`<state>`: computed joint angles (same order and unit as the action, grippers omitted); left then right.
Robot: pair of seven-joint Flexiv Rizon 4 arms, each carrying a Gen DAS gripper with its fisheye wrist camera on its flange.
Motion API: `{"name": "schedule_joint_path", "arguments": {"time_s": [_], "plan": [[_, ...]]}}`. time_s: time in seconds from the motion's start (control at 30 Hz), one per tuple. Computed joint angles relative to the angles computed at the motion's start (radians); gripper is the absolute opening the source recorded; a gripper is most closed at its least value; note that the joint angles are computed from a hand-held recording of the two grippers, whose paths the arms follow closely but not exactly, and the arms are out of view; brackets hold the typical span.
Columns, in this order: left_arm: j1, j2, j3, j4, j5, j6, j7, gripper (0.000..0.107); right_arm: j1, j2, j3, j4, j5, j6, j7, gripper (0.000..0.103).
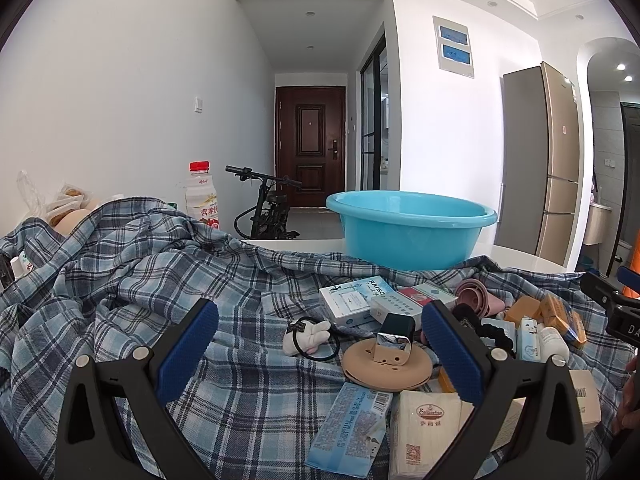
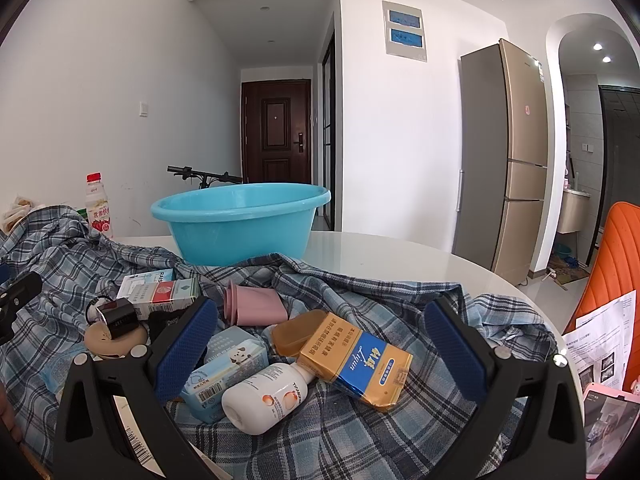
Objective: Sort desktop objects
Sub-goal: 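Move both tools over the cluttered items on the plaid shirt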
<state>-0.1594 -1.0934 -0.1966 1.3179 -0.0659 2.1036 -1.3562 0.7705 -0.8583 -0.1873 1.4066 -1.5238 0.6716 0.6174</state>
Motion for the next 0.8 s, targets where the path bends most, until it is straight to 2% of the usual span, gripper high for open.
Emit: {"name": "schedule_joint_path", "arguments": {"time_s": [0.23,0.53,0.67,0.73,0.8], "plan": [[-0.001,0.003,0.002,0.001,-0.003,-0.013,0.001,0.103,-0.002,-0.006,0.000,-0.004,-0.001,0.005,0.002,0.103],[-0.028,0.005,0.027,-0.028,-0.054,-0.119,0.050,0.103,-0.011,-0.017,0.003,-0.024,0.044,0.033,-0.048,0.103],[-0.011,0.001,-0.001,-0.033,-0.044,-0.136,0.058,0.103,-0.015,-0.015,-0.002,-0.019,0.048,0.063,-0.046,0.103],[0.038,-0.005,-0.069,-0.030,0.013,-0.138,0.058,0.103,-0.022,-0.013,-0.005,-0.016,0.035,0.092,-0.037,0.103],[0.058,-0.006,-0.097,-0.027,0.036,-0.143,0.054,0.103,-0.025,-0.011,-0.008,-0.013,0.026,0.108,-0.027,0.103]]}}
